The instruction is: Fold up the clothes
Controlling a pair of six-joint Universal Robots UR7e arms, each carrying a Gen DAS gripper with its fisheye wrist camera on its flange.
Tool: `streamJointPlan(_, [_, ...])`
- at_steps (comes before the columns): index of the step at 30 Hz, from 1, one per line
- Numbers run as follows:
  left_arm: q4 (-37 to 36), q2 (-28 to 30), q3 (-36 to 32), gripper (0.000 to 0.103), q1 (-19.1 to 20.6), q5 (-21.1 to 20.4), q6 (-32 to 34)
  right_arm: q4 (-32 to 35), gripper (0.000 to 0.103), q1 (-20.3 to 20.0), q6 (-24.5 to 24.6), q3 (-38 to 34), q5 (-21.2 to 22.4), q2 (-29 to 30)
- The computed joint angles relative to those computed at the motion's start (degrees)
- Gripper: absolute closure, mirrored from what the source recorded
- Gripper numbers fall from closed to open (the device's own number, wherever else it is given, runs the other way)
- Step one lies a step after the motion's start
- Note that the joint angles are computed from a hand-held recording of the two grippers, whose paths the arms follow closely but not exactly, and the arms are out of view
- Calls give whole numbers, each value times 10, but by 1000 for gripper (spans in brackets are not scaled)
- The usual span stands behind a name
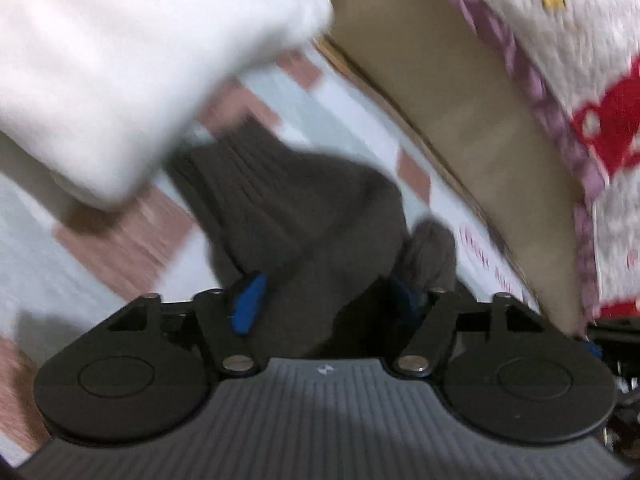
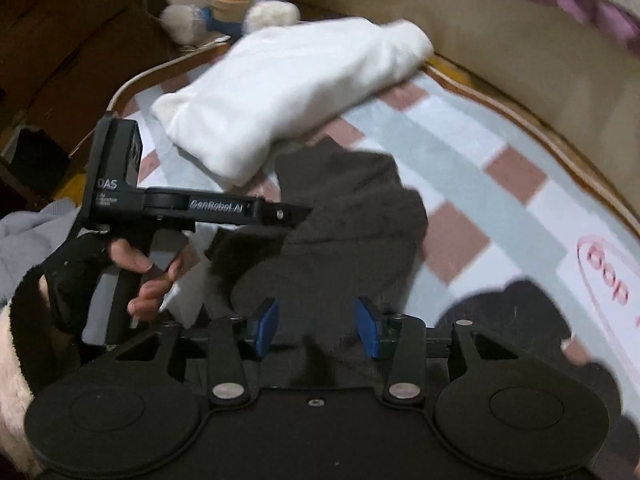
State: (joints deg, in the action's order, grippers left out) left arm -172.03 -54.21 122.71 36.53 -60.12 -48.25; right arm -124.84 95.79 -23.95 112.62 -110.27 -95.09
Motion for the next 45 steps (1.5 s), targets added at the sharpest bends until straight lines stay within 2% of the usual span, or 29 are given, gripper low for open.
streamJointPlan(1, [1,4,-1,39,-4,5,5,-17,54,-12,8,6,3,-2])
streamJointPlan(2, [-8,6,0,55,-5,5,15,-32,53,-26,18,10,9,-2])
streamJointPlan(3, [-20,7,1,82,-4,1,26,-43,52,-43,33,10,23,-1])
streamJointPlan(4, [-38,8,4,89,-2,-5,34,-52,52,-61,50,10,39,0])
streamJointPlan(7, [-111,11,19,90,5,-29,50,-110,51,-110,112,24,94,-2])
streamJointPlan(9, [-179,17,27,90,11,-56,60,-124,51,-133,156,33,148,-8])
streamJointPlan(10, [-214,22,30,90,15,-73,64,-129,51,-140,168,37,173,-11])
streamJointPlan(12, [-276,33,34,90,26,-105,65,-121,51,-138,155,43,215,-17])
streamJointPlan(13, [-297,37,35,90,30,-119,56,-111,51,-131,128,44,223,-20])
streamJointPlan(15, [-329,47,33,90,41,-150,29,-67,47,-86,21,37,193,-19])
streamJointPlan(16, [-340,50,33,90,46,-163,19,-54,44,-56,-39,36,157,-16])
streamJointPlan(17, [-346,52,33,90,48,-171,10,-66,44,-14,-99,48,97,-16])
streamJointPlan(18, [-346,52,33,90,47,-172,3,-98,44,14,-156,72,56,-20])
streamJointPlan(19, [-345,50,35,90,44,-171,-1,-126,44,29,-189,92,39,-24])
streamJointPlan(22, [-344,47,36,90,36,-164,-4,-196,43,56,-204,133,3,-17])
streamJointPlan(25, [-373,51,37,90,39,-177,-6,-265,37,81,-280,170,-48,10])
streamJointPlan(28, [-395,51,41,90,36,-189,3,-358,39,99,-368,207,-87,40])
streamJointPlan(29, [-405,51,42,90,36,-194,8,-398,42,100,-402,221,-93,50])
streamJointPlan(30, [-419,53,42,90,36,-202,17,-449,51,101,-434,234,-94,61])
streamJointPlan(31, [-439,56,42,90,33,-203,31,-501,81,100,-448,239,-87,69])
streamJointPlan(32, [-465,58,44,90,28,-199,48,-528,95,101,-438,233,-87,77])
streamJointPlan(33, [-491,61,44,90,24,-199,69,-547,93,101,-420,225,-85,81])
streamJointPlan(35, [-538,65,44,90,18,-206,107,-557,94,95,-353,197,-77,78])
streamJointPlan(39, [-560,62,44,82,-1,-177,166,-576,94,70,-240,140,-124,86])
streamJointPlan(40, [-550,59,44,79,-5,-163,172,-580,94,57,-222,129,-140,88])
streamJointPlan(42, [-489,49,42,65,-15,-119,161,-577,95,27,-192,108,-173,92])
streamJointPlan(43, [-457,46,40,64,-18,-98,157,-558,95,12,-171,97,-190,93])
streamJointPlan(45, [-376,36,34,63,-23,-55,138,-462,95,-21,-97,69,-228,91])
